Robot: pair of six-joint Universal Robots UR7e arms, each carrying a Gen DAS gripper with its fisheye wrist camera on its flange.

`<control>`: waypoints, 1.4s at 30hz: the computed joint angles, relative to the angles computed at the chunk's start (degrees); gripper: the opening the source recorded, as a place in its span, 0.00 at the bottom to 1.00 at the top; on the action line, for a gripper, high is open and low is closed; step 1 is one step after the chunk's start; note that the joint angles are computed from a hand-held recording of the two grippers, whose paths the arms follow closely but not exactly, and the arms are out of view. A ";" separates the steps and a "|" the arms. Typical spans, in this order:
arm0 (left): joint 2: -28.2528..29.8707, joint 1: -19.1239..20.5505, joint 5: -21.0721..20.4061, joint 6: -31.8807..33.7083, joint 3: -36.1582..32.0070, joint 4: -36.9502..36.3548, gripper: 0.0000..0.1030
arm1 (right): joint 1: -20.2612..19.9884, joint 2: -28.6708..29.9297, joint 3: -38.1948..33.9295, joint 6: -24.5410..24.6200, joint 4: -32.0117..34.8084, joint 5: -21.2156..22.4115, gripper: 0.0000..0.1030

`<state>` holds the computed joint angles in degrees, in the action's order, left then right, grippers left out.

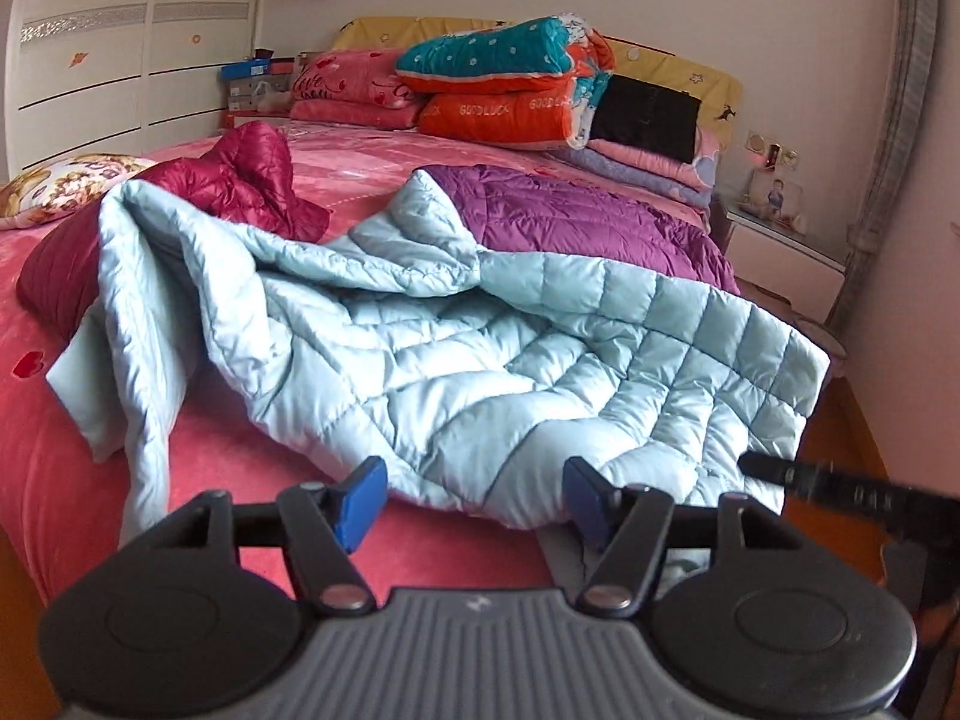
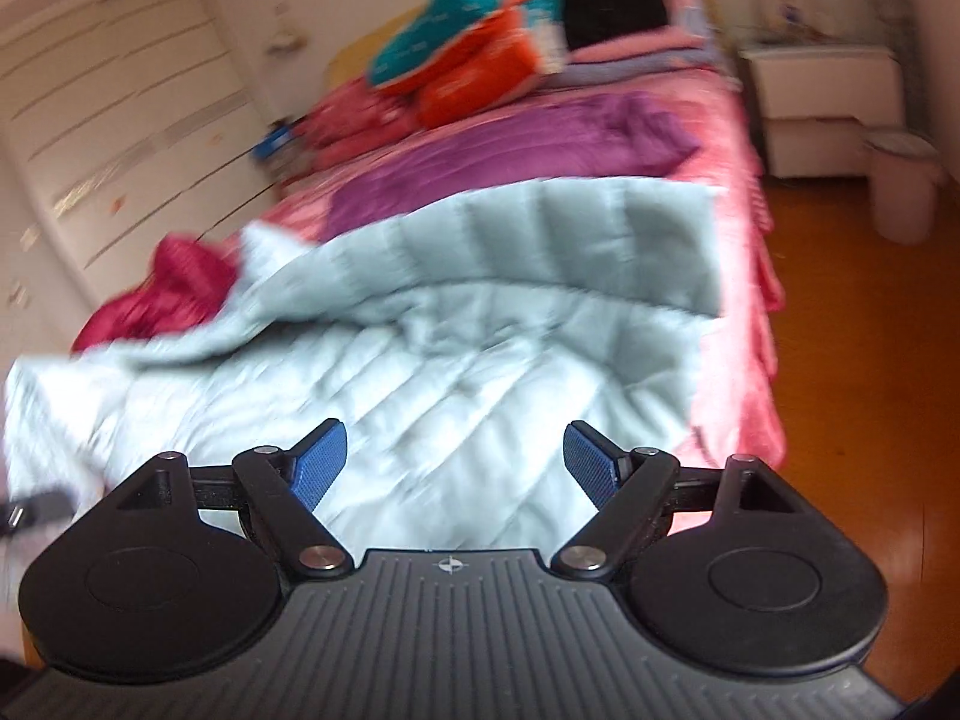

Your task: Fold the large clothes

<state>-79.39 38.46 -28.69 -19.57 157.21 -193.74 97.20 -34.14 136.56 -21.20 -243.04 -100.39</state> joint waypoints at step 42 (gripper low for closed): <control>14.65 24.62 -17.77 0.36 -15.13 -20.28 0.52 | 1.81 3.19 -6.36 -1.59 22.41 5.86 0.35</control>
<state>-64.73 63.08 -46.46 -19.21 142.08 -214.01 99.01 -30.94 130.20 -22.80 -220.64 -94.53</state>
